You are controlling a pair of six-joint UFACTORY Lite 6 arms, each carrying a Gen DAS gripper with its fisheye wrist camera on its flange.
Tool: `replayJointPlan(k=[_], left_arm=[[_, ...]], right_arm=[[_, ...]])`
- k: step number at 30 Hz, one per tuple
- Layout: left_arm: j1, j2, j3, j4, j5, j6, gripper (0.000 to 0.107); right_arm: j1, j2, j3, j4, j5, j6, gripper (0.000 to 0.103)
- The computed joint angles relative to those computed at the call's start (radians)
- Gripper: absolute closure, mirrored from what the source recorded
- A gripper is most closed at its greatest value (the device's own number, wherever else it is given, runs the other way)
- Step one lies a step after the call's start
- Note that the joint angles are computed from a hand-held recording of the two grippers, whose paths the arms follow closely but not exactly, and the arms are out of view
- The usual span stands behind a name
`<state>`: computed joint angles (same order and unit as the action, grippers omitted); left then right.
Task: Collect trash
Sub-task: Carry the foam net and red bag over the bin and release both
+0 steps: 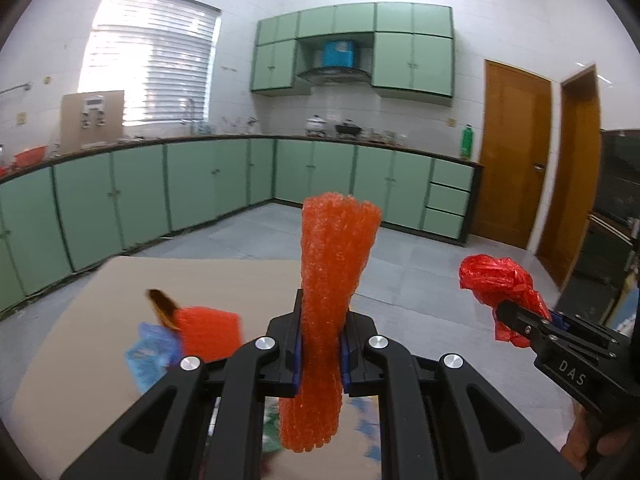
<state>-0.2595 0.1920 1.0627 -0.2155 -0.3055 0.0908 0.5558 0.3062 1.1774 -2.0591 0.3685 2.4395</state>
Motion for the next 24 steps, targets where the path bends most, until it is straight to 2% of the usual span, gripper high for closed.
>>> replayJointPlan(k=[11, 17, 24], left_arm=[[-0.194, 0.214, 0.187, -0.065, 0.028, 0.034, 0.093], [-0.278, 0.345, 0.309, -0.14, 0.047, 0.102, 0.093], [-0.328, 0.505, 0.469, -0.152, 0.106, 0.113, 0.093]], right_arm=[[-0.166, -0.169, -0.316, -0.23, 0.047, 0.262, 0.081], [-0.256, -0.178, -0.422, -0.398, 0.073, 0.435, 0.081], [-0.335, -0.12, -0.459, -0.537, 0.092, 0.582, 0.081]])
